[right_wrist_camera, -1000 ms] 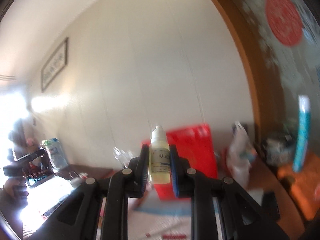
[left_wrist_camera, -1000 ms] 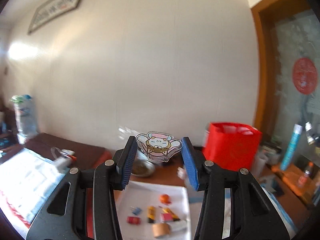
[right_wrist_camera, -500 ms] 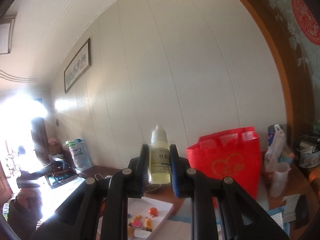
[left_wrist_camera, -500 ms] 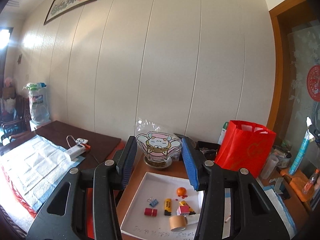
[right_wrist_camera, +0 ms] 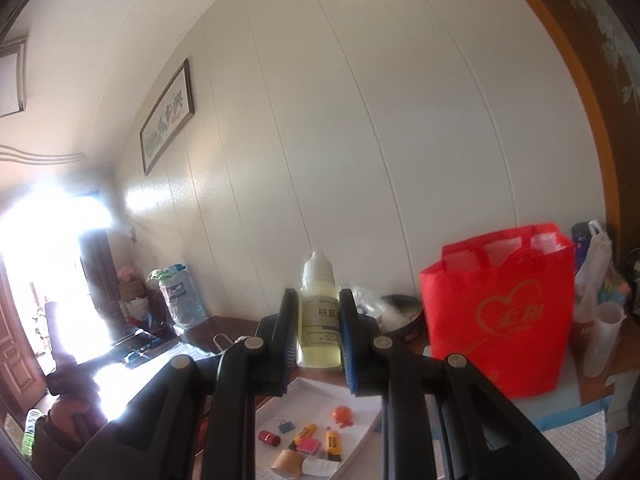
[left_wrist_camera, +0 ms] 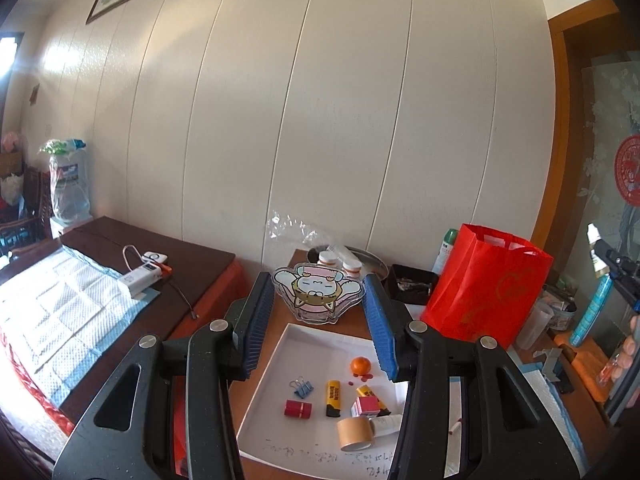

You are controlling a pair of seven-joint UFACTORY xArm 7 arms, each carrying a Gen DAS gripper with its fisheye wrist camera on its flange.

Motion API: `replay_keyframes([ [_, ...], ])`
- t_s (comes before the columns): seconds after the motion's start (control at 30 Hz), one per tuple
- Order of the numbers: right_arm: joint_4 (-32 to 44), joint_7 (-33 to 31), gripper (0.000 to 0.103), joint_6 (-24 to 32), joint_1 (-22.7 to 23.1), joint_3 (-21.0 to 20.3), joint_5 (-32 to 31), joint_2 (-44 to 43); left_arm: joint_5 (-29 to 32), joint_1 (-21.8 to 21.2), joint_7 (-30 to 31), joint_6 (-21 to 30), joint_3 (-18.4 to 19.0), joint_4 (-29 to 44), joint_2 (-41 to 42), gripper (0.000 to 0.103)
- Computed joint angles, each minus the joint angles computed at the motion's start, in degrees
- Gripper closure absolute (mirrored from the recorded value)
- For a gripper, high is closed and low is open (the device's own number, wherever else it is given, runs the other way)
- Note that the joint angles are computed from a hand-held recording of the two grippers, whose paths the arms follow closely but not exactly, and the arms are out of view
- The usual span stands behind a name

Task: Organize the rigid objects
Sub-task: 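Carry sticker and dropper bottle toward the tray above it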

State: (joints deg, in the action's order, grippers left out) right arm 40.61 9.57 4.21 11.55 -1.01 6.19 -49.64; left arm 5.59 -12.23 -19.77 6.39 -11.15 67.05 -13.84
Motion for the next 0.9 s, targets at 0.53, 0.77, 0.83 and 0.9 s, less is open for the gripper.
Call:
replay_keyframes([
  [0.53,6.88,-2.46,0.084,1.93,7.61,-1.28,2.79,12.90,-6.47,-3.32,5.42,1.27,3.16,3.72,7.17,0.058],
  [0.77,8.57,-4.33,0.084,3.14,9.76,-2.60,5.71,18.19,-8.29,-3.42,6.28,4.07,3.34,6.69,12.58,0.058],
  [0.83,8.70,-4.59,0.084,3.41,9.40,-2.42,6.27,19.51,-8.38,-3.48,6.30,5.10,3.26,7.99,14.52,0.058],
  [0.9,8.76,-4.97,0.084,3.62,9.36,-2.57,7.03,20.79,-9.20,-3.65,7.30,6.41,3.03,9.55,16.51,0.058],
])
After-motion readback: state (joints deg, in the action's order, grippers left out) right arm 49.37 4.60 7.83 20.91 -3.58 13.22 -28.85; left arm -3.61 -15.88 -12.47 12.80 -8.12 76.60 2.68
